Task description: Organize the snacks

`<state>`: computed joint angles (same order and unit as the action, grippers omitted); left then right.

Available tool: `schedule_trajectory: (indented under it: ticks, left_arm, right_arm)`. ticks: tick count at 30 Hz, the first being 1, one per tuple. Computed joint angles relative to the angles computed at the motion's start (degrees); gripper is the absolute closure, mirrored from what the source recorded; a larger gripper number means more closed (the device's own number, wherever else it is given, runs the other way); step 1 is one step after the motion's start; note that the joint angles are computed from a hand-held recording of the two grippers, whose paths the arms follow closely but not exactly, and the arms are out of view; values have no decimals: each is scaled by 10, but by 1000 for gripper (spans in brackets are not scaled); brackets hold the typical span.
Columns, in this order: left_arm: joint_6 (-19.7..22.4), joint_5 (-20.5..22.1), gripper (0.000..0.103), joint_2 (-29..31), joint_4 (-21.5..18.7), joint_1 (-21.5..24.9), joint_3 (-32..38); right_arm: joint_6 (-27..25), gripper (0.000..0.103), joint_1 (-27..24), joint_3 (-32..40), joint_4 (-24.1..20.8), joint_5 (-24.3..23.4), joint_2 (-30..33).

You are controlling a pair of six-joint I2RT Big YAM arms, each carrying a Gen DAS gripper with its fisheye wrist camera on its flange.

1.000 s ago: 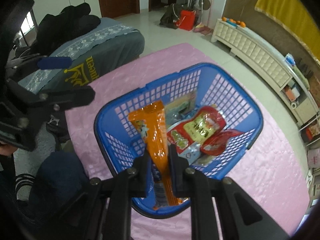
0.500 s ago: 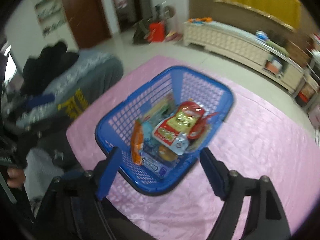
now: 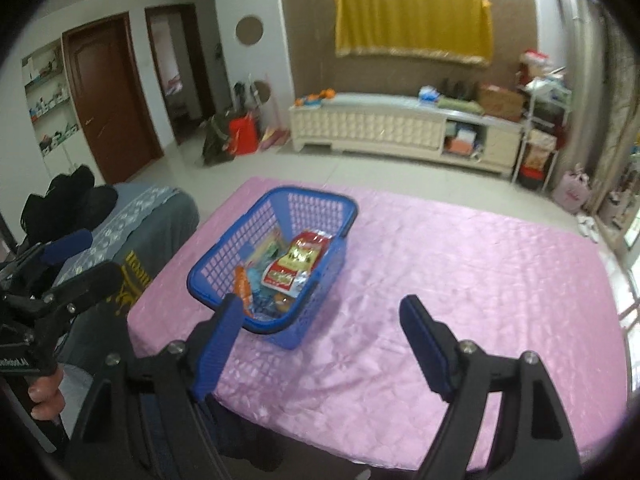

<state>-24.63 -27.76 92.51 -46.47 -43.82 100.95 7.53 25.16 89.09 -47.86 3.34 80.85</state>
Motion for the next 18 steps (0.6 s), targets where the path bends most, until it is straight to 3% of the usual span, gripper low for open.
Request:
schedule_trajectory:
  ticks: [3, 7, 13, 18]
  left_arm:
    - [16, -26, 0, -9, 7, -20, -4]
    - [28, -71, 0, -24, 19, -46, -12]
    - [28, -107, 0, -47, 39, -75, -34]
    - [39, -117, 0, -58, 47, -94, -45]
  right_arm:
    - [16, 17, 4, -29, 17, 19, -37]
    - [20, 0, 17, -60, 41, 54, -81]
    - [6, 0, 47, -106, 77, 123, -142]
    - [5, 0, 67, -132, 97, 151, -170]
